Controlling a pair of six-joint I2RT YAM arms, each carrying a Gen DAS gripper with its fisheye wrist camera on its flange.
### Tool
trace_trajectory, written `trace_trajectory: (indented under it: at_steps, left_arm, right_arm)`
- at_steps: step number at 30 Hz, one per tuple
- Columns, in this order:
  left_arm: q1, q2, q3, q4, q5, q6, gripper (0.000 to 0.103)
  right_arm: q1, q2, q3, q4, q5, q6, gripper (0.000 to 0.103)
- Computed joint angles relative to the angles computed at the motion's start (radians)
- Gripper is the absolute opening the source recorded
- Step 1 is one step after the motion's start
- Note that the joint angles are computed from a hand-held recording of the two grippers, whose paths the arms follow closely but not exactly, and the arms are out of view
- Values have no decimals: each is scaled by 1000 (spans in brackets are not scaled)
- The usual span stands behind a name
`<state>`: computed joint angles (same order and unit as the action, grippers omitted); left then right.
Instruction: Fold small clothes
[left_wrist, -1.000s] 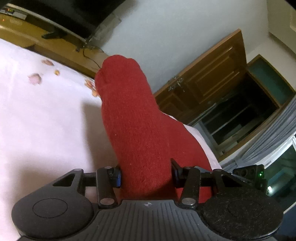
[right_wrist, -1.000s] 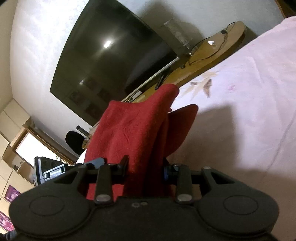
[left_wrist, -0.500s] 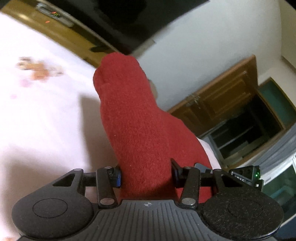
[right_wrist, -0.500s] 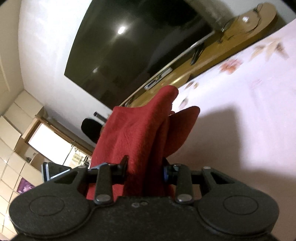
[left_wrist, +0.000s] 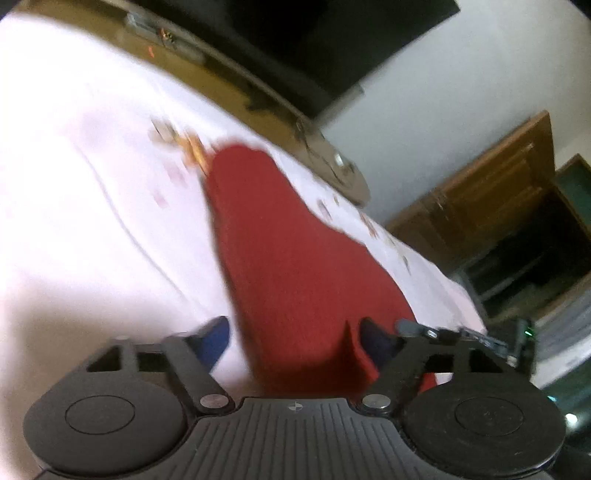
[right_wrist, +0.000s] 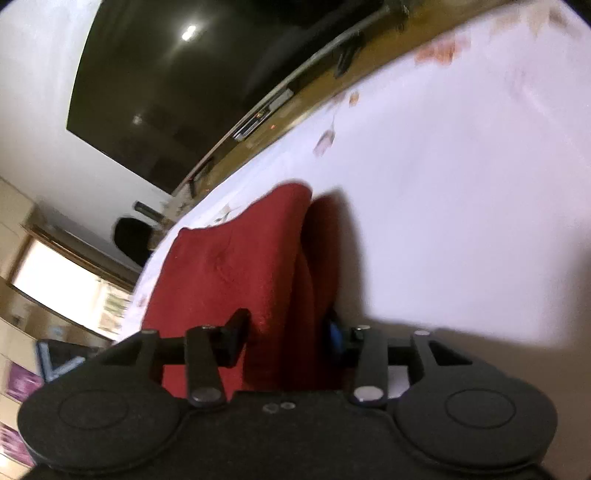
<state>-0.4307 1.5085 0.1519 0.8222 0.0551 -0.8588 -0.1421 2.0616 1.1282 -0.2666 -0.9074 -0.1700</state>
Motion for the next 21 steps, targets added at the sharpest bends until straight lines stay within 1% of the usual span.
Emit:
trace_trajectory:
  at_steps: [1,2,3,5,6,7,9,10,12,13,14,15,16,18,21]
  left_arm:
    - [-6,-83,-3,-86,-52,2,80]
    - [-16,-157,-4,-150,-108,5,80]
    - [-31,-213,-6,-177,-148,19,80]
    - [-58,-251,32,-192,-173,78,80]
    - [-80,-233,83,-211,-186,107,80]
    - [-115,-197,145,-242,-225,143,80]
    - [-169,-101,281,-334,-312,217,80]
    - [-194,-39,357,-400,-373,247,80]
    - [-217,77,488,-534,-455,301,80]
    - [-226,168,571,-632,-492,319,80]
    - [-232,226,614,-673,-496,334,83]
    - [-238,253,606,-627,-522,336,84]
    - [-226,252,602,-616,-509,319,85]
    - [-214,240,598,-619,-492,318,85]
    - [-224,253,602,-614,-501,327,85]
  right_arm:
    - [-12,-45,-34,30,36,-7,49]
    - [-23,-71,-47,50,53,-7,46]
    - [-26,-101,-71,78,64,-3,44]
    - [-15,-168,-109,151,94,8,29]
    - [-4,-186,-121,179,96,8,29]
    - [14,-202,-129,207,98,12,28]
    - [80,-225,-142,264,144,7,27]
    - [110,-244,-161,276,163,2,27]
    - [153,-228,-159,286,205,-24,27]
    - [197,-203,-152,291,287,-44,24]
    - [234,-162,-118,258,383,-67,21]
    - [241,-130,-123,280,427,-84,21]
    - [234,-119,-137,331,416,-65,21]
    - [219,-97,-109,315,395,-27,21]
    - [210,-93,-108,316,386,-62,21]
